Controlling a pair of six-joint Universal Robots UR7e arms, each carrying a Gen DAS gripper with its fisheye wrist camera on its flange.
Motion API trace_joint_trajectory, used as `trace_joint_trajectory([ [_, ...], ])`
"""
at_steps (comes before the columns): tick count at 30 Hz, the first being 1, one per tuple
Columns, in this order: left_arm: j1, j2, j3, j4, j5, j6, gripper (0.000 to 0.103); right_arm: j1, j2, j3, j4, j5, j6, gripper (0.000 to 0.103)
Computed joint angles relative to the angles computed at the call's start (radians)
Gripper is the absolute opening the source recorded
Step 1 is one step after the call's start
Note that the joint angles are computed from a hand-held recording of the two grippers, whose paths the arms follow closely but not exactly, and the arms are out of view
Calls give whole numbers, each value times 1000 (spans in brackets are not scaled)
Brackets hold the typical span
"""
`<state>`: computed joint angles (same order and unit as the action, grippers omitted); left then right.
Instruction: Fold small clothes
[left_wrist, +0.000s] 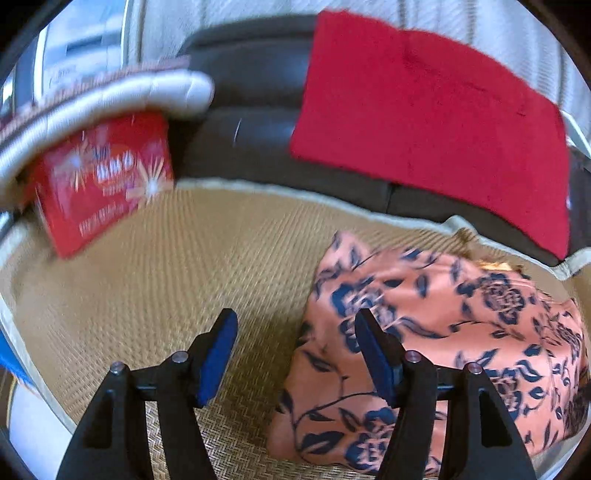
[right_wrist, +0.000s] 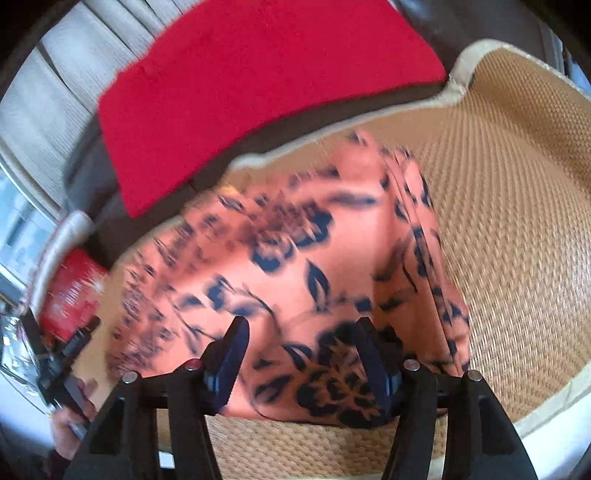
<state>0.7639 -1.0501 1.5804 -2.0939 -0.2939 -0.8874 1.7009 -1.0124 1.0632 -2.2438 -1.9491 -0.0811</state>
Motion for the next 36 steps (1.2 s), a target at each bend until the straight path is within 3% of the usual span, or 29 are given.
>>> trace_joint_trajectory([
  [6,-35,51,-8,-227,-16,222,71,16,108,-130,-48,-86,-35,63],
  [10,-38,97,-44,-223,-36,277,72,-2,234,-301,34,-151,11,63],
  [14,-38,136,-93,-189,-61,298,72,3,338,-456,62,-201,-65,63],
  [18,-36,155,-109,-205,-73,328,72,-7,440,-650,143,-194,-71,63],
  [21,-30,164,-119,-183,-80,328,72,-13,471,-708,164,-178,-61,63],
  [25,-19,161,-112,-199,-88,328,72,-15,392,-591,115,-104,-38,63],
  [29,-21,160,-105,-210,-93,315,72,-19,275,-401,-17,9,-43,63],
  [33,-23,168,-108,-185,-96,305,72,-12,276,-384,83,-72,-33,63],
  [36,-2,179,-138,-95,-163,253,75,1,258,-356,78,-107,-83,63],
])
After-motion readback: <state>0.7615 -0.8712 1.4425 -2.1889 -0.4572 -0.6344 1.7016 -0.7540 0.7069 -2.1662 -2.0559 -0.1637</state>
